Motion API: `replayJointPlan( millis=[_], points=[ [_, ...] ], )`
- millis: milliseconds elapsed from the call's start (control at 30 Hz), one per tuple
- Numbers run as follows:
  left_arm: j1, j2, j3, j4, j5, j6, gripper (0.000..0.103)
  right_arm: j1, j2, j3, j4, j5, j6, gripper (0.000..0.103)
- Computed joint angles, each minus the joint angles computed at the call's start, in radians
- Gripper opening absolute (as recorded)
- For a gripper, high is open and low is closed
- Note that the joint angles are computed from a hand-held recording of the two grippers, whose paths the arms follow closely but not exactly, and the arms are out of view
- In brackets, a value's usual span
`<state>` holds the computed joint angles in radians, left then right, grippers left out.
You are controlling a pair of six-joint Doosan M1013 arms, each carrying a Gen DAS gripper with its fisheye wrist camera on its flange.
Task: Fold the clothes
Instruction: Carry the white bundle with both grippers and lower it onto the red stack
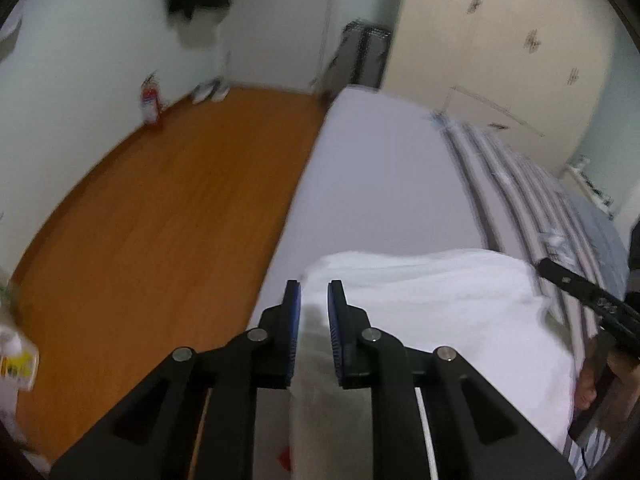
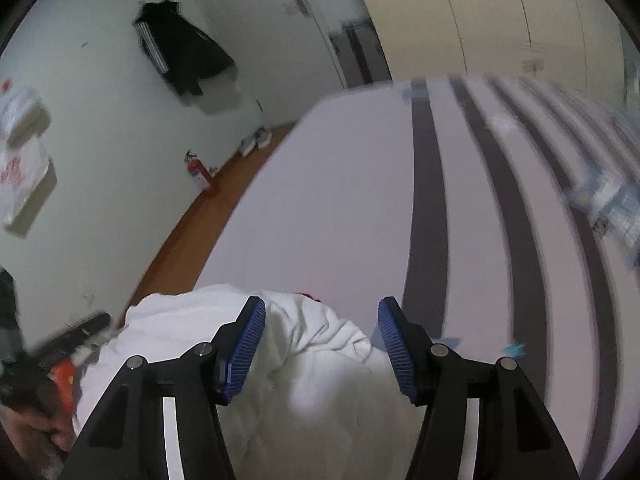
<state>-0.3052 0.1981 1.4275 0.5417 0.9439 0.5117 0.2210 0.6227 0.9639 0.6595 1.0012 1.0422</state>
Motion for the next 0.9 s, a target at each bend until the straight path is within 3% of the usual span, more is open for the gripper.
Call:
replayJointPlan(
  millis=[133, 233, 333, 567, 667, 767, 900],
  points=[
    [-0.035, -0.033, 0.033, 0.0, -0.084, 0.018, 0.012, -0.002, -0.106, 0.147, 0.101, -0.052, -0.219, 0.055],
    [-0.06, -0.021, 0.04, -0.024, -0.055, 0.041, 0.012, 0.004, -0.152, 0.23, 0.117, -0.079, -0.299, 0.055],
    [-0.054, -0.029, 0.069, 0.011, -0.008, -0.026, 0.012, 0.011, -0.172, 0.289, 0.051, -0.113, -0.293, 0.051],
    [-0.045, -0.053, 0.109, 0.07, 0.065, -0.11, 0.011, -0.037, -0.154, 0.263, 0.07, -0.096, -0.2, 0.053],
    [-0.089, -0.08, 0.123, 0.117, 0.039, -0.133, 0.011, -0.045, -0.165, 0.259, 0.072, -0.113, -0.158, 0.053],
    [-0.124, -0.101, 0.149, 0.114, -0.031, -0.131, 0.011, -0.036, -0.155, 0.235, 0.099, -0.102, -0.164, 0.055],
    [-0.134, -0.084, 0.142, 0.065, -0.001, -0.114, 0.011, -0.017, -0.128, 0.199, 0.095, -0.069, -0.158, 0.055]
  ],
)
